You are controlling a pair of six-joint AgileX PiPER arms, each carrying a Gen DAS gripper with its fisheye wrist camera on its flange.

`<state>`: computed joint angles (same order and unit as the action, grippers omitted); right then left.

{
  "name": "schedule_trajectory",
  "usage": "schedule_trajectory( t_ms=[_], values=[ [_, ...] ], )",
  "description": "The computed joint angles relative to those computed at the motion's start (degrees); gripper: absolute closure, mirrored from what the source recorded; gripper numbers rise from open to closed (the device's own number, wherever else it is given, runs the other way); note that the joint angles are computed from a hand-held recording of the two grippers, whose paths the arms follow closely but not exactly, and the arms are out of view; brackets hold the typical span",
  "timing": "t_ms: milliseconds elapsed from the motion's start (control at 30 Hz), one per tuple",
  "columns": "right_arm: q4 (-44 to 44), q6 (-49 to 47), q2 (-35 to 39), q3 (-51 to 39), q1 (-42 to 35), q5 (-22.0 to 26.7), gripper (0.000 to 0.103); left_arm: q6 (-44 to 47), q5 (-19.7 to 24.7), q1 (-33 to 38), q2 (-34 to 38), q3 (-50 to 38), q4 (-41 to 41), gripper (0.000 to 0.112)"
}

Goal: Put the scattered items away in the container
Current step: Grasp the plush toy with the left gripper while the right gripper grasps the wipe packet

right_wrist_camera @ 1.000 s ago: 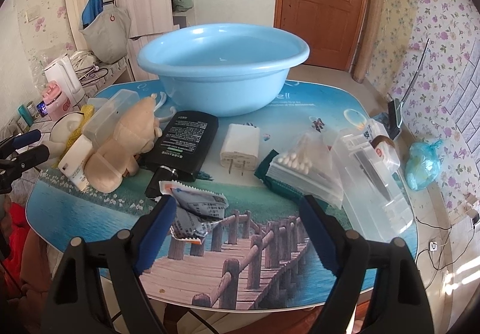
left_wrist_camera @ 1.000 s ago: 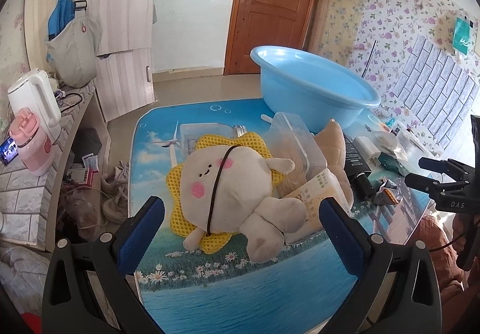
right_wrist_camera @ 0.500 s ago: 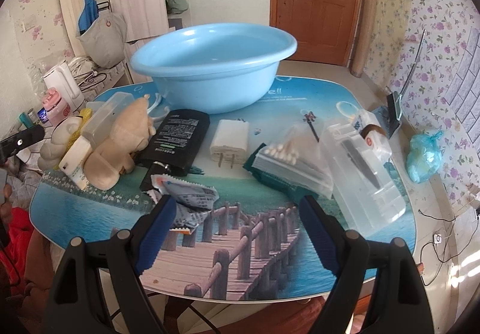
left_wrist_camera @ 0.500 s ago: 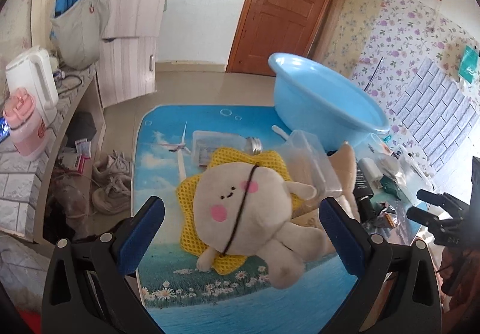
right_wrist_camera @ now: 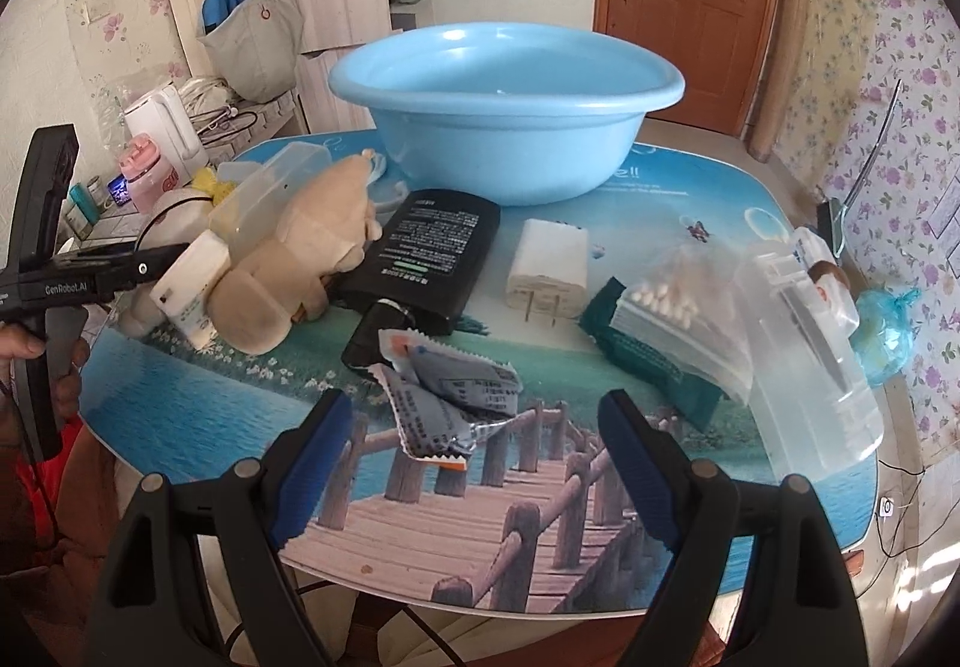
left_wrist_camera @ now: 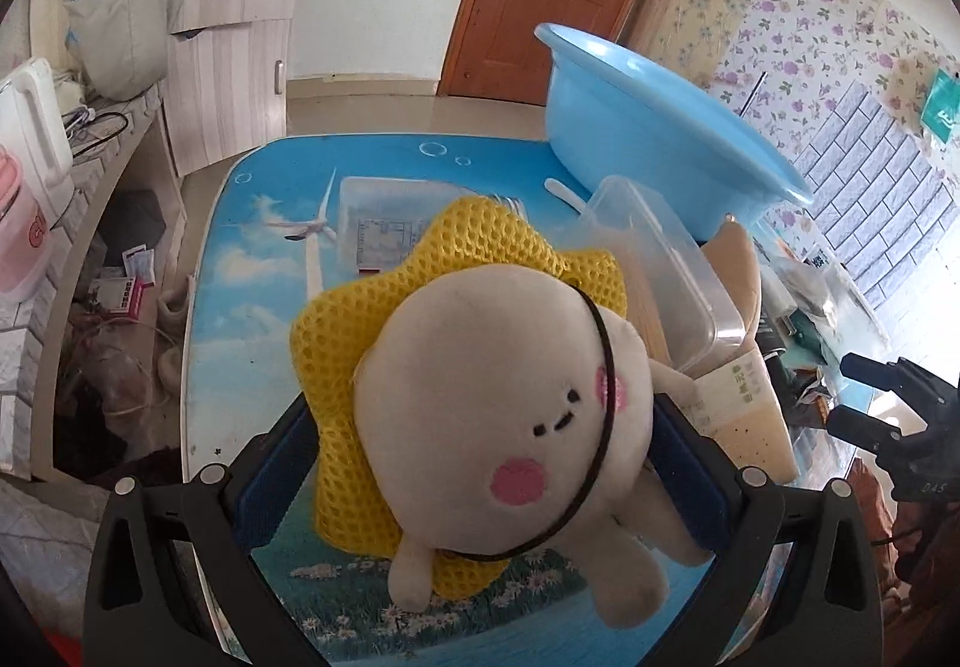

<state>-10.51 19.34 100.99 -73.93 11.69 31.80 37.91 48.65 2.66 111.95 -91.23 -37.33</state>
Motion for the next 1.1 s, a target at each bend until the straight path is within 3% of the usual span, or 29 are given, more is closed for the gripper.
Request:
schedule_trajectory(
  t_ms=[33,167,367,400,433,533,733,1100],
  values=[
    [0.3,-0.2,0.4,-0.4,-0.1,0.3,0.018,1.6,0.6,0.4,0.0,0.2,-1.7,0.027],
    [1.1,-0.8,1.9,-1.4,-0.3,0.6,0.018,3.1,0.8,0.9,-0.8,1.0,-2.6,0.033],
    [-0.7,0.4,4.0,-2.9,0.2,1.5,0.020,4.2,0.4,1.6,-3.5,3.1,-3.6,0.034],
    [-0.4,0.1,4.2,-3.0,0.1,1.6,0.025,4.4,0.6,1.7,-4.0,3.1,-3.6,0.034],
    [1.8,-2.0,4.5,-3.1,-0.4,2.0,0.037,4.6,0.5,1.6,-4.5,3.4,-3.6,0.034],
    [3.5,-4.0,4.0,-2.4,-0.7,1.3,0.055,4.9,0.1,1.6,-6.4,3.9,-3.9,0.034],
    [7.3,-6.7,2.0,0.0,-2.3,-0.6,0.061,4.8,-0.6,1.3,-9.5,4.9,-3.6,0.034],
    [5.3,-5.4,-2.2,2.5,-1.5,-4.6,0.063,2.6,-0.7,-0.3,-12.3,5.2,-1.6,0.034]
  ],
)
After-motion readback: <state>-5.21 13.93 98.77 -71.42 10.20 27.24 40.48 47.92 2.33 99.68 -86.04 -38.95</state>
